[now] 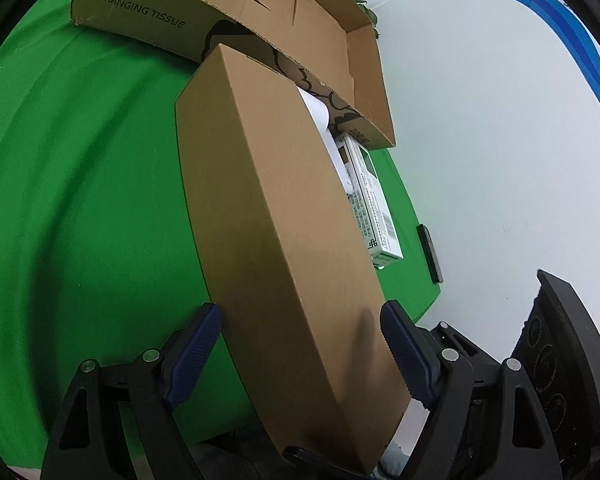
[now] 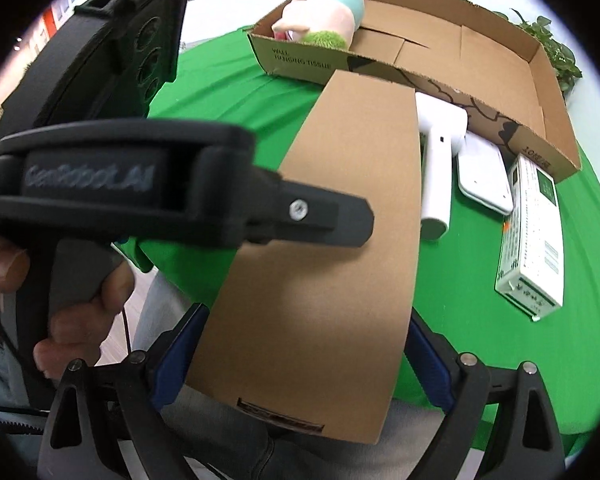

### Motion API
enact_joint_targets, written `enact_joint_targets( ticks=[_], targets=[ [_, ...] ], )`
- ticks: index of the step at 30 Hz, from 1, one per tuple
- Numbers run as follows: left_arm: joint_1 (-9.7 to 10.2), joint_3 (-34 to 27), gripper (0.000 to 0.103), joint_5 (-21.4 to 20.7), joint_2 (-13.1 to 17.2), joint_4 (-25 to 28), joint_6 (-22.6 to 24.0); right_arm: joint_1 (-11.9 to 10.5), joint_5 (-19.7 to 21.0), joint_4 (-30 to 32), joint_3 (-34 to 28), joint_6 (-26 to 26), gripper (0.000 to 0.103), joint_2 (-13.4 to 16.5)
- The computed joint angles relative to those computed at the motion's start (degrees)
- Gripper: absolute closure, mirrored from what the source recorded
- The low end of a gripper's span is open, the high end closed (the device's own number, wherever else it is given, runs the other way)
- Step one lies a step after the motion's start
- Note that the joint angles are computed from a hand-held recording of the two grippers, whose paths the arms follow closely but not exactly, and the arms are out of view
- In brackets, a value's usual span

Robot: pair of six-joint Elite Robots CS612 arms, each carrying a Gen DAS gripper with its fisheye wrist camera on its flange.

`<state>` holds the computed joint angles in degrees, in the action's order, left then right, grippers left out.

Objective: Organize objects
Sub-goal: 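Grasp the long brown cardboard box with the left gripper, then lift the brown box and lower it into the cardboard box beside the toy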

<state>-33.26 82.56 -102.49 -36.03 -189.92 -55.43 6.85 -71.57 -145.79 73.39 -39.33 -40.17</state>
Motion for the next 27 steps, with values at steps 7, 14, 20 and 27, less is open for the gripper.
enact_joint_targets(
  ticks=[7,14,20,27],
  targets=[
    [0.29,-0.53,0.023,-0.42,0.33,0.36,0.04,0.21,-1.26,0.90,-0.18,2.63,0.014,-0.03],
    [0.46,0.23,0.022,-0.21,-0.22,0.32,-1.53,-0.77,4.83,7.82,-1.33,4.28,0.014,-0.65],
    [0.36,0.10,0.024,1.54,-0.40,-0.31,-1.92,-0.95,6.74,7.24,-0.42,3.39,0.015,-1.41],
    [-0.22,2.01,0.026,6.72,-3.80,-0.37,2.92,-1.48,9.92,1.60,1.91,2.76,0.015,-3.05]
  ],
)
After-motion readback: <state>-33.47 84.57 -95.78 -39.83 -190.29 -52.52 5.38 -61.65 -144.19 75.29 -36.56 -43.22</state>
